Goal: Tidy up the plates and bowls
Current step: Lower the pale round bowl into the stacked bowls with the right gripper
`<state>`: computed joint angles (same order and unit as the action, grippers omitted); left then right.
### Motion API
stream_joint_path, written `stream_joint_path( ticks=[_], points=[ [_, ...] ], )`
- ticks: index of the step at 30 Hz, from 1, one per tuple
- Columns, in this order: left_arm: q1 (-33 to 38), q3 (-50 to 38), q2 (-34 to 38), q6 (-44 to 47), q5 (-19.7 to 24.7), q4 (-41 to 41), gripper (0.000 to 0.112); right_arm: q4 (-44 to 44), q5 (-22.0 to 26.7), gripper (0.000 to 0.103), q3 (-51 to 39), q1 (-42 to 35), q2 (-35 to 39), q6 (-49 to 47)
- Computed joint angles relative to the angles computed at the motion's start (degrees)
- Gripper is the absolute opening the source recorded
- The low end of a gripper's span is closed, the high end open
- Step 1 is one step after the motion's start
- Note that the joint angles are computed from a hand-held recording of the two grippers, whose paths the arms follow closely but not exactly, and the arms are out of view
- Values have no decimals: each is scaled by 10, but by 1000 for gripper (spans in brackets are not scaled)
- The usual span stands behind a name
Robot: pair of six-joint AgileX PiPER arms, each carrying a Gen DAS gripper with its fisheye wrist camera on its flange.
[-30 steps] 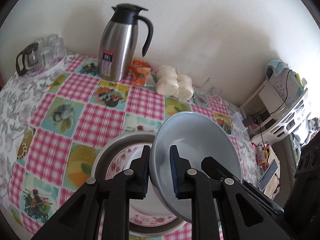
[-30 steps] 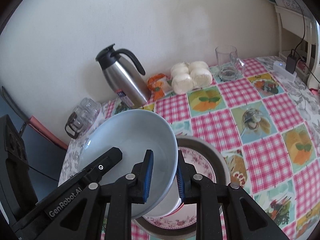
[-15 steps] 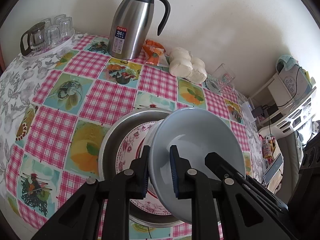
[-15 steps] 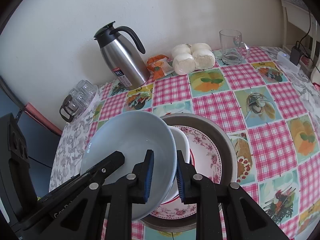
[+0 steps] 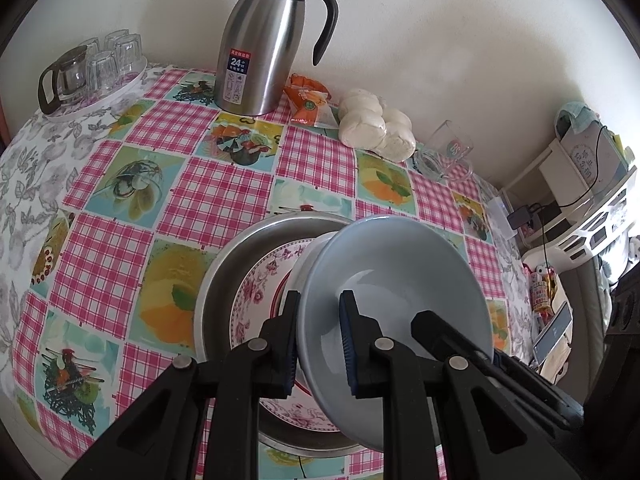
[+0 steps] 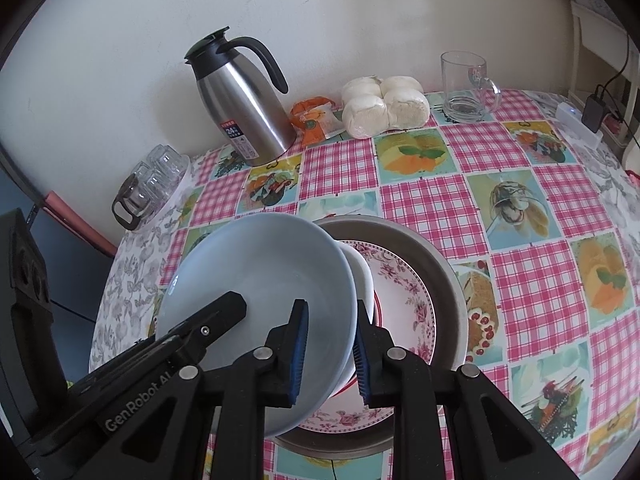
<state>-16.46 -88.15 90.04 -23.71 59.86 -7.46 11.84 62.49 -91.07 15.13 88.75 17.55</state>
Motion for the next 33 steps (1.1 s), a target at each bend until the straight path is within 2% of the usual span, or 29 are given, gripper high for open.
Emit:
stream_joint_path(
  ticks=[6, 12, 17, 33],
  points=[
    [-9, -7, 4, -6, 6, 10, 21, -28, 19, 28, -9, 1, 2, 13],
    [-8, -6, 0, -11, 5, 15, 21, -22, 15, 29, -8, -4, 1, 3],
    [-27, -19, -8, -53, 20, 81, 21, -25, 15, 29, -6, -6, -1, 8],
    [-8, -6, 0, -46, 19, 60, 21, -27, 28, 29, -9, -5, 10, 1]
  ],
)
